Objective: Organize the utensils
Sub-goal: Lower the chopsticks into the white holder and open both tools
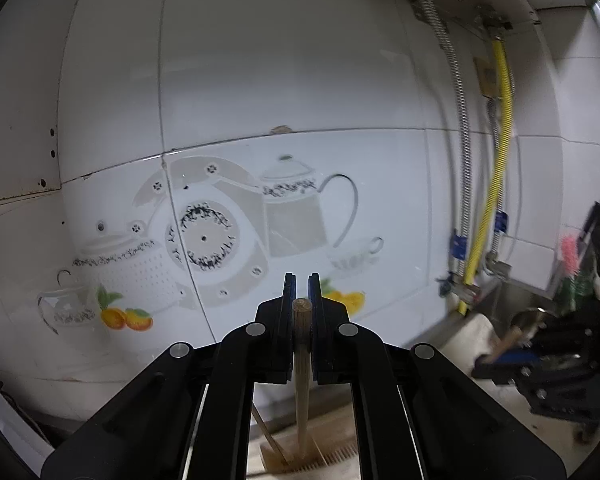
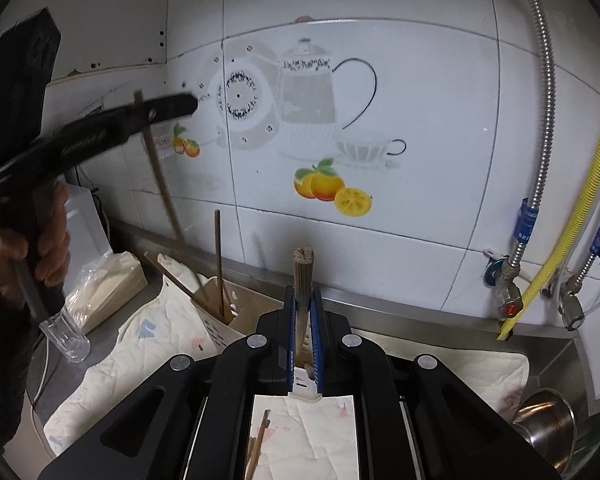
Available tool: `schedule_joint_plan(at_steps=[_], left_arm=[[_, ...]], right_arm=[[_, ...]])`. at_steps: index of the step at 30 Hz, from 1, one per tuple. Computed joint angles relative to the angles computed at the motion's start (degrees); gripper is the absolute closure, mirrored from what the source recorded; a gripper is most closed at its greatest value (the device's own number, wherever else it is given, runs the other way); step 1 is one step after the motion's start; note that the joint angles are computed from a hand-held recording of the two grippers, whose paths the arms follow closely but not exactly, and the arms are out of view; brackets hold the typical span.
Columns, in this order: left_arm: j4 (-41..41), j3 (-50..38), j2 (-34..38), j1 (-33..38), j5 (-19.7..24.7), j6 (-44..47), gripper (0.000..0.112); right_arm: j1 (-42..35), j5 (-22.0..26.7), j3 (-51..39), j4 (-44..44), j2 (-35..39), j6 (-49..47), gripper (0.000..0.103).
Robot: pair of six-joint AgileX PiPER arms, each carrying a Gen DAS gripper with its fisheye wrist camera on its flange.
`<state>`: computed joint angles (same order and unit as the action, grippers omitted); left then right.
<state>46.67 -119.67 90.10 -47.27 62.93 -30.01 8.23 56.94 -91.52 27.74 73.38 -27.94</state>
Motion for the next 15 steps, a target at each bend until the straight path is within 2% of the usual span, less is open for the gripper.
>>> schedule_joint_plan(at_steps=[8,15], left_arm=[[-9.62,11.65,-3.30,8.80,-6.71,-3.78,0.107],[-14.87,20.10,-6.16,12.84,-9.34,-5.17,0.106]], right_arm=[[1.93,-0.02,-0.43,-2.69,2.76,1.24,0.096],[4.79,-2.78,1.03,-6.89,4.31,4.37,0.096]])
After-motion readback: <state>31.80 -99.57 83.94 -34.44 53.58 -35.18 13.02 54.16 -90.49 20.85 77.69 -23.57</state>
